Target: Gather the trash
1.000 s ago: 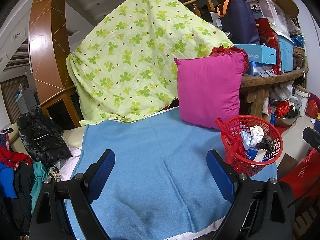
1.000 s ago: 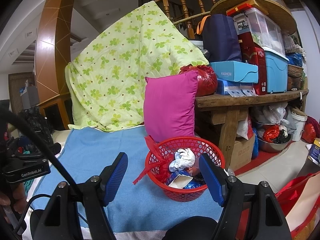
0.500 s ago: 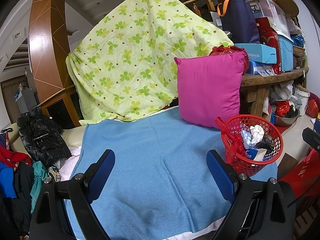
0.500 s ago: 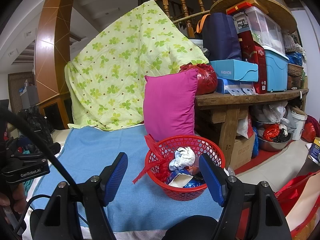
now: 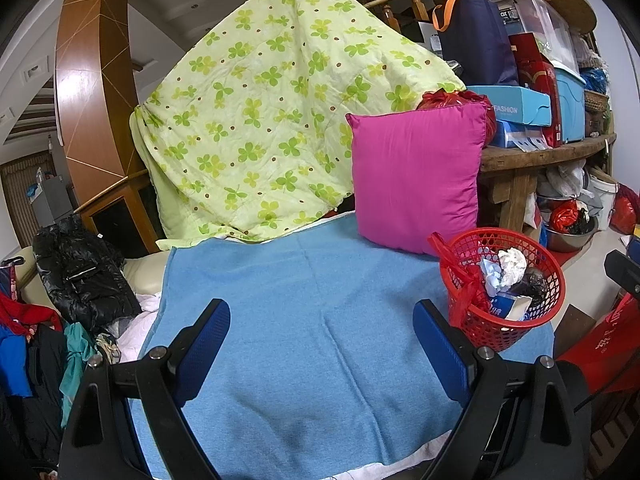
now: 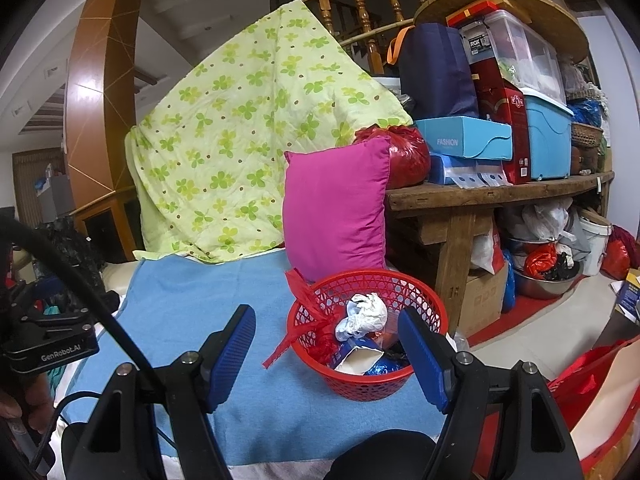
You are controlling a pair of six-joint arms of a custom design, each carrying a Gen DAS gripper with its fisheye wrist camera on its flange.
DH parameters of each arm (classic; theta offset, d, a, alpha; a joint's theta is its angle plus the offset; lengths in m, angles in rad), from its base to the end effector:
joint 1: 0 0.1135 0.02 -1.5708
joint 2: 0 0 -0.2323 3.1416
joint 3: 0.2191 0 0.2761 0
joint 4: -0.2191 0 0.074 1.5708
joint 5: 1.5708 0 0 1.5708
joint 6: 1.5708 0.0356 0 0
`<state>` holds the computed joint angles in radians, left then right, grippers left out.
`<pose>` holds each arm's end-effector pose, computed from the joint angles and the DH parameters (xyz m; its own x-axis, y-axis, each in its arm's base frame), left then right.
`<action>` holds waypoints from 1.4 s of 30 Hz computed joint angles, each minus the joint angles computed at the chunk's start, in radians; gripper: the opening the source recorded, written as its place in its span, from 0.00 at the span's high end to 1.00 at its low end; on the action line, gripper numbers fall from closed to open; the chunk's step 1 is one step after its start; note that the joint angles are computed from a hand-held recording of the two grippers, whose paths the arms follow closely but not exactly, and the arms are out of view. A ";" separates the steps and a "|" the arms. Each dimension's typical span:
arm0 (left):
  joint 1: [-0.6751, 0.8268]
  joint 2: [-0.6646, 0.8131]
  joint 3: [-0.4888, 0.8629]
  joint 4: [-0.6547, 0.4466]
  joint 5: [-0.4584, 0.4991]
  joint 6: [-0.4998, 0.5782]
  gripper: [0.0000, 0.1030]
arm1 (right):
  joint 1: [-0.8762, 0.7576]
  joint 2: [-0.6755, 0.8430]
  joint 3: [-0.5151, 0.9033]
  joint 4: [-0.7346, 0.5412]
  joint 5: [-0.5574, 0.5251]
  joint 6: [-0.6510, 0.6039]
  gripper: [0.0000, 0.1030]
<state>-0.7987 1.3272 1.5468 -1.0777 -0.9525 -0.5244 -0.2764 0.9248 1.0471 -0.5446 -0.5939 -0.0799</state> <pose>0.2132 -0.1774 0.3846 -0.4787 0.0756 -0.8747 -0.2266 0.9519 0.2063 0.2313 -0.0449 0.3490 -0.3719 0.0367 -0.9275 -0.2955 0.9425 0.1558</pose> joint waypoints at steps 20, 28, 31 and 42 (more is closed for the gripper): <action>-0.001 -0.004 -0.007 0.009 0.006 0.013 0.10 | -0.006 0.011 0.004 -0.004 -0.005 -0.006 0.25; -0.004 0.018 0.019 0.001 0.003 0.015 0.10 | -0.006 0.009 0.007 -0.002 -0.001 -0.003 0.25; -0.005 0.020 0.022 0.002 0.004 0.017 0.10 | -0.006 0.011 0.008 -0.002 -0.001 -0.005 0.25; -0.003 0.034 0.047 0.001 0.008 0.036 0.10 | -0.022 0.019 0.029 -0.011 0.005 -0.005 0.25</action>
<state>-0.8015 1.3609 1.5940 -1.0770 -0.9447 -0.4883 -0.2985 0.9441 1.0761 -0.5555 -0.5891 -0.0849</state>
